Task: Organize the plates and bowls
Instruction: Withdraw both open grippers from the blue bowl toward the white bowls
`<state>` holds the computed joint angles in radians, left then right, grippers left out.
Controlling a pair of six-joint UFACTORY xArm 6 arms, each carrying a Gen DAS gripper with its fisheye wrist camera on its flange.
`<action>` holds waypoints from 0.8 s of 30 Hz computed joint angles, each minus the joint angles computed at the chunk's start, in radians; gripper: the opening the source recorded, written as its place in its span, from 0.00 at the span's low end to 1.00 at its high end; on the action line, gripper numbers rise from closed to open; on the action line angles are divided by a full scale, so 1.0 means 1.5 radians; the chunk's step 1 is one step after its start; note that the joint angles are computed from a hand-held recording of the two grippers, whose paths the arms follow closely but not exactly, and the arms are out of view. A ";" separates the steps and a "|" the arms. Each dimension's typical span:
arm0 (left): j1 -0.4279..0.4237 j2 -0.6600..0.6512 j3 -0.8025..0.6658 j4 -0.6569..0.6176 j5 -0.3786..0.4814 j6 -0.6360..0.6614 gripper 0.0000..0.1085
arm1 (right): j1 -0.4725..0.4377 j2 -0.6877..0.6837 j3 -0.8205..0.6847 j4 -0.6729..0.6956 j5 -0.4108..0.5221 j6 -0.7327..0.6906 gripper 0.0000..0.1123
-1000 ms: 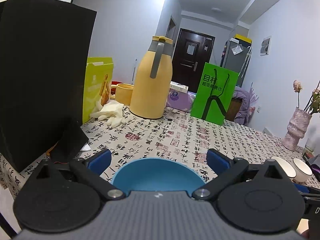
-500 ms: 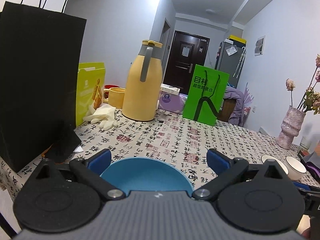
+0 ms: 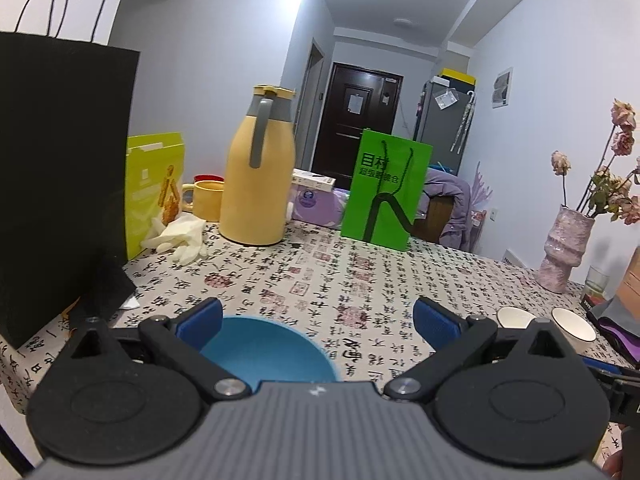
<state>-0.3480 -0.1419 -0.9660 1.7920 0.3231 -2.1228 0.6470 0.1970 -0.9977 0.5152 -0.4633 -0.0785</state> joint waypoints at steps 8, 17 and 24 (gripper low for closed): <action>-0.031 0.029 -0.031 -0.012 0.010 0.017 0.95 | -0.028 -0.030 0.041 -0.019 -0.014 0.022 0.92; -0.064 0.077 -0.084 -0.038 0.020 0.049 0.95 | -0.075 -0.055 0.079 -0.077 -0.024 0.068 0.92; -0.083 0.118 -0.130 -0.055 0.019 0.064 0.95 | -0.120 -0.065 0.095 -0.163 -0.026 0.130 0.92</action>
